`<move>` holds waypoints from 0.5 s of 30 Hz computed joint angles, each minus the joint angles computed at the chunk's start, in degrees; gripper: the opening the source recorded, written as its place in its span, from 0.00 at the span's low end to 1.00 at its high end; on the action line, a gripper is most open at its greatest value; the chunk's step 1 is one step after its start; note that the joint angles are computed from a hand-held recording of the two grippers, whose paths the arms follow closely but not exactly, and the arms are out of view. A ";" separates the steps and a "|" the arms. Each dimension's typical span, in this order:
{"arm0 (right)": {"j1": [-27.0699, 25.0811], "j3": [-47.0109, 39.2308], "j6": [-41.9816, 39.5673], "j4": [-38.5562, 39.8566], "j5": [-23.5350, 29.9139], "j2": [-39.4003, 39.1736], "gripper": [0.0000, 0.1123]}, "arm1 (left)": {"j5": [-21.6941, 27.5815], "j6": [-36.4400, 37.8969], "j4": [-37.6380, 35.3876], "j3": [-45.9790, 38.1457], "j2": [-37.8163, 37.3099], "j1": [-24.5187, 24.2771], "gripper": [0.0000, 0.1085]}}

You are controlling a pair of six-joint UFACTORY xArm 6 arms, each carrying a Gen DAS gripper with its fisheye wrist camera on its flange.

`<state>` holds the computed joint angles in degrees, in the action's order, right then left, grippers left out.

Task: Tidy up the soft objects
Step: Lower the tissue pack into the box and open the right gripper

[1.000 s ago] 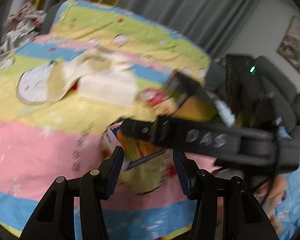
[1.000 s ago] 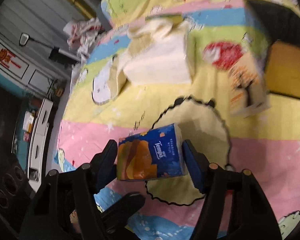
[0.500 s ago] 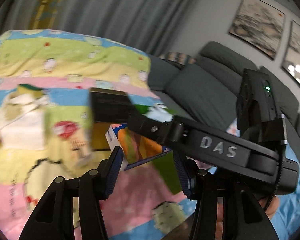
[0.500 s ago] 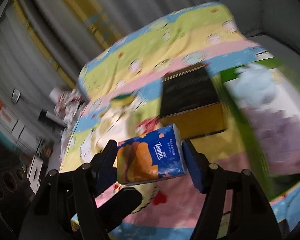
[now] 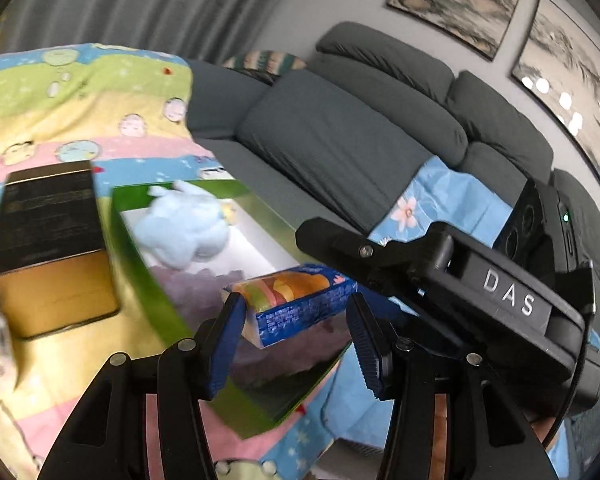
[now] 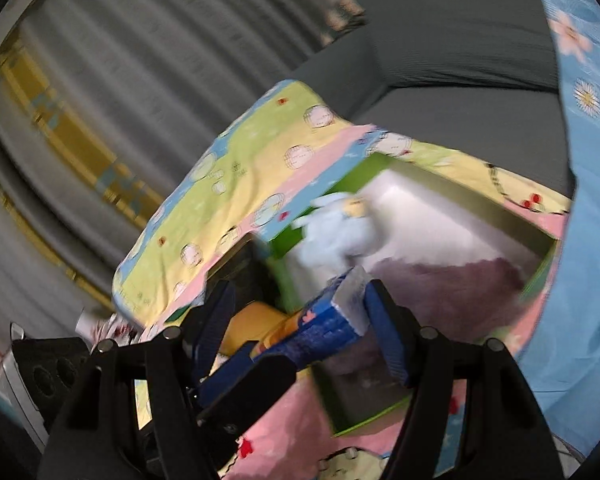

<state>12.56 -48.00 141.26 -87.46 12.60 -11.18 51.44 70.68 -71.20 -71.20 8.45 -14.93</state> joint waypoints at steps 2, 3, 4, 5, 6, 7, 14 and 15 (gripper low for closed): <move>-0.66 1.18 2.72 -1.14 0.76 -0.84 0.60 | 0.20 0.15 0.61 -0.87 0.74 -0.95 0.48; -0.87 1.37 3.27 -1.07 1.30 -0.84 0.60 | 0.19 0.24 0.85 -1.39 1.21 -1.37 0.48; -1.23 1.64 5.41 -2.45 1.65 -1.01 0.60 | -0.01 0.29 1.13 -1.87 1.70 -1.80 0.48; -1.41 1.60 7.08 -3.21 2.09 -0.88 0.60 | -0.62 0.19 1.54 -1.99 2.04 -2.38 0.48; -1.65 1.75 7.75 -3.62 2.07 -0.87 0.60 | -1.02 -0.08 1.96 -2.43 2.50 -2.75 0.48; -1.81 1.76 7.88 -3.54 2.16 -0.70 0.60 | -1.48 -0.40 2.34 -3.08 3.19 -3.12 0.48; 1.52 3.39 0.25 9.46 12.86 -2.41 0.72 | -0.79 -3.68 3.84 -4.39 4.80 -2.76 0.52; 2.45 3.59 0.09 9.53 15.10 -3.05 0.77 | -0.93 -3.43 3.40 -4.01 4.43 -2.52 0.56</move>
